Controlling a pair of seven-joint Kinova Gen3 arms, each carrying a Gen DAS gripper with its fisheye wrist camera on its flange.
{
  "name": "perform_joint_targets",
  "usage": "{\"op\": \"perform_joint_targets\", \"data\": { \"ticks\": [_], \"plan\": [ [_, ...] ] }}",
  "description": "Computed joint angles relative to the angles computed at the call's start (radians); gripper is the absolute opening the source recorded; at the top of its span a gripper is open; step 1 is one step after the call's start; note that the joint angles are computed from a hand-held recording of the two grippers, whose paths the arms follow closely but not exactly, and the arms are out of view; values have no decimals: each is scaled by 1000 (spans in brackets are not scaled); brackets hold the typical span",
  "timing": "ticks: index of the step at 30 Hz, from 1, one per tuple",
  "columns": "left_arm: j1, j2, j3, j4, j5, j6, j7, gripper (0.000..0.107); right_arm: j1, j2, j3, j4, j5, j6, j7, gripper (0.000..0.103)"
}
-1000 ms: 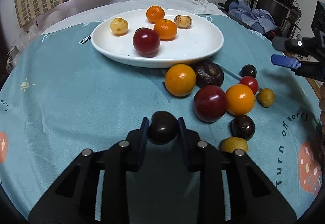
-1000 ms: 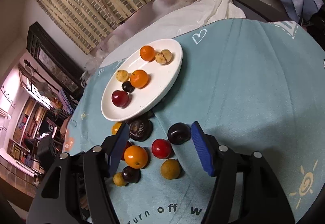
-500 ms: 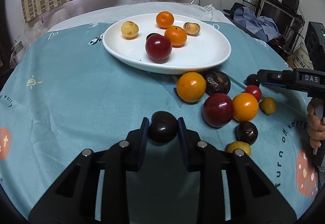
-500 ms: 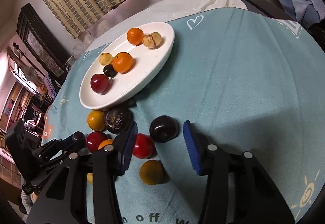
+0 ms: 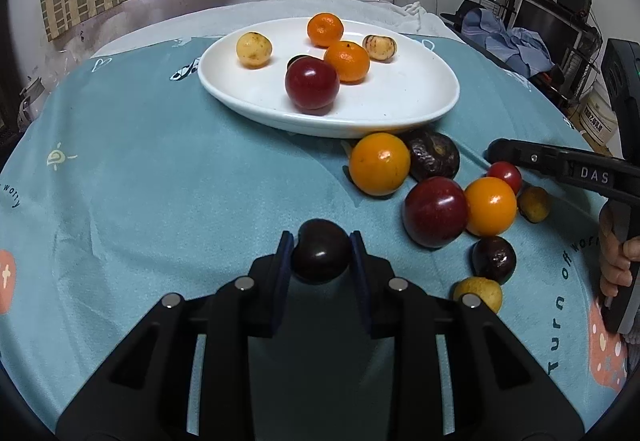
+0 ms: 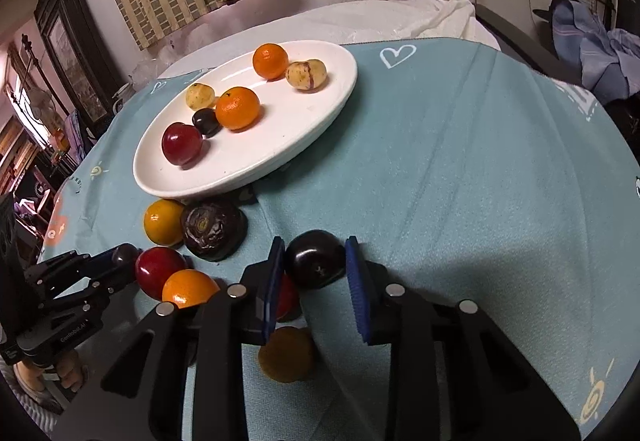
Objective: Organize fruits
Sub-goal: 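Carry both dark cherries onto the plate and open both tools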
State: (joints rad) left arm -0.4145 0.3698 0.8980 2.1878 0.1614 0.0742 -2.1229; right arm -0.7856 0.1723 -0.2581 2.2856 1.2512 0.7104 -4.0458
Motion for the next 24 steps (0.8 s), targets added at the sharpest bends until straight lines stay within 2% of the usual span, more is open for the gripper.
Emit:
{"op": "perform_joint_targets", "data": {
  "ticks": [3, 6, 8, 10, 12, 16, 18, 21, 24],
  "plan": [
    [-75, -11, 76, 32, -8, -59, 19, 29, -15, -28, -8, 35, 55, 14, -98, 30],
    [-195, -40, 187, 43, -10, -98, 75, 29, -50, -84, -47, 75, 105, 101, -208, 30],
    [-209, -59, 195, 9, 6, -77, 91, 28, -60, -124, -65, 77, 104, 142, -218, 30],
    [-149, -79, 130, -48, 12, -31, 120, 28, -51, -138, -77, 45, 76, 177, -163, 30],
    [-56, -84, 45, -111, -41, 3, 195, 28, -24, -135, -77, 1, 71, 189, -82, 30],
    [129, -40, -103, -206, -183, 16, 358, 29, 42, -104, -40, -92, 81, 124, 81, 30],
    [222, -15, -188, -247, -223, 28, 417, 29, 70, -66, -14, -126, 92, 82, 119, 30],
    [358, 27, -326, -317, -183, 71, 405, 29, 108, 0, 22, -154, 114, 8, 133, 30],
    [455, 62, -431, -364, -69, 97, 301, 29, 133, 52, 54, -187, 81, -52, 214, 32]
  ]
}}
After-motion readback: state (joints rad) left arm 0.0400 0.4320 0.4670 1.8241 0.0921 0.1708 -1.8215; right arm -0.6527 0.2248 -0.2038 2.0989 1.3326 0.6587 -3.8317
